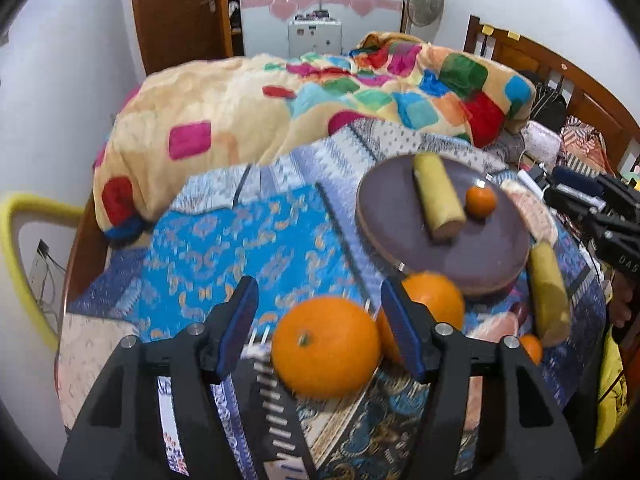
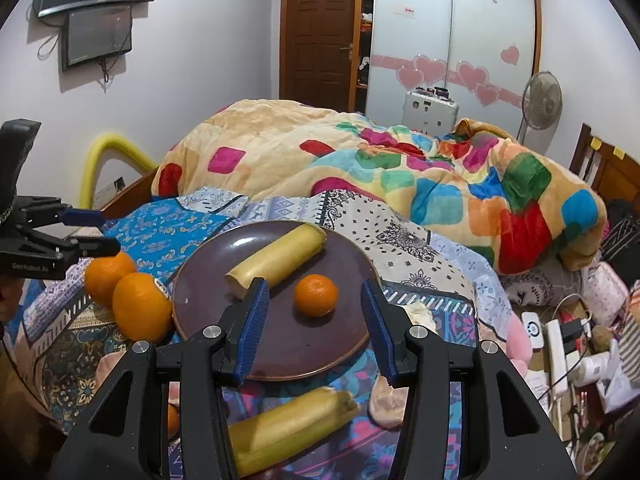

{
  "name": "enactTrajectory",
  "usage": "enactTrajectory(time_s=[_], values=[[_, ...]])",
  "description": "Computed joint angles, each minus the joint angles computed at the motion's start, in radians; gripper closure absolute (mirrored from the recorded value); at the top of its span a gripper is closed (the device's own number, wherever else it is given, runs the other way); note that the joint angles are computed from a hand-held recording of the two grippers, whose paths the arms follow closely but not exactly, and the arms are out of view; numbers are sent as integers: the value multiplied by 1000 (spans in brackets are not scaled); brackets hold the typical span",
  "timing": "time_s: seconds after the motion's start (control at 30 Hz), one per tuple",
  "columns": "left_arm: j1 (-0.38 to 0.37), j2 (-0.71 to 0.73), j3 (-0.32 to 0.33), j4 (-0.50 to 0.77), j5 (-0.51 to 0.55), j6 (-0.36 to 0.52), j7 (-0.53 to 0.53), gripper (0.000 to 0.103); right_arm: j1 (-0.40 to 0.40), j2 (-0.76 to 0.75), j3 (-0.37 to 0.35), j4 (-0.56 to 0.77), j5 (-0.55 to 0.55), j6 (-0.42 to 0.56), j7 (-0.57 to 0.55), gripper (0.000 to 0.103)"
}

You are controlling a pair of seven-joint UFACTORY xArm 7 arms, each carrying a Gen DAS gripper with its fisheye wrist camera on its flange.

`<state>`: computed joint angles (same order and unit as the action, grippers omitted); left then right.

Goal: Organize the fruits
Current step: 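Grasp a large orange with the left gripper while the right gripper grasps the other large orange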

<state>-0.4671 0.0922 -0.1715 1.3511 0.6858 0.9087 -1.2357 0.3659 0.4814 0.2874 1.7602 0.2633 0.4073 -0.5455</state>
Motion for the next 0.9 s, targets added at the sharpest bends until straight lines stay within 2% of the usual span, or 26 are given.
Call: enactTrajectory(time_s=[0.07, 0.17, 0.33, 0.47, 0.6, 0.8, 0.87, 0.9], values=[[2, -9, -1, -30, -17, -13, -8, 37, 5, -10, 2, -16, -2, 2, 0, 58], [6, -35, -4, -77, 2, -46, -60, 27, 7, -26, 4, -41, 1, 6, -3, 56], [17, -50, -16, -105, -1, -80, -73, 25, 18, -47, 9, -74, 2, 2, -4, 52], [25, -55, -21, -121, -39, -116, -45, 26, 26, -54, 12, -82, 4, 13, -12, 52], [15, -30, -27, -104, -38, -77, -23, 25, 30, -65, 18, -100, 10, 9, -28, 52], [29, -50, -11, -152, -44, -152, -57, 26, 35, -73, 29, -116, 27, 7, -49, 50], [39, -63, -10, -178, -52, -199, -51, 35, 34, -70, 32, -113, 38, 14, -55, 49], [42, -65, -11, -181, -56, -205, -56, 35, 34, -68, 34, -111, 42, 18, -58, 49]])
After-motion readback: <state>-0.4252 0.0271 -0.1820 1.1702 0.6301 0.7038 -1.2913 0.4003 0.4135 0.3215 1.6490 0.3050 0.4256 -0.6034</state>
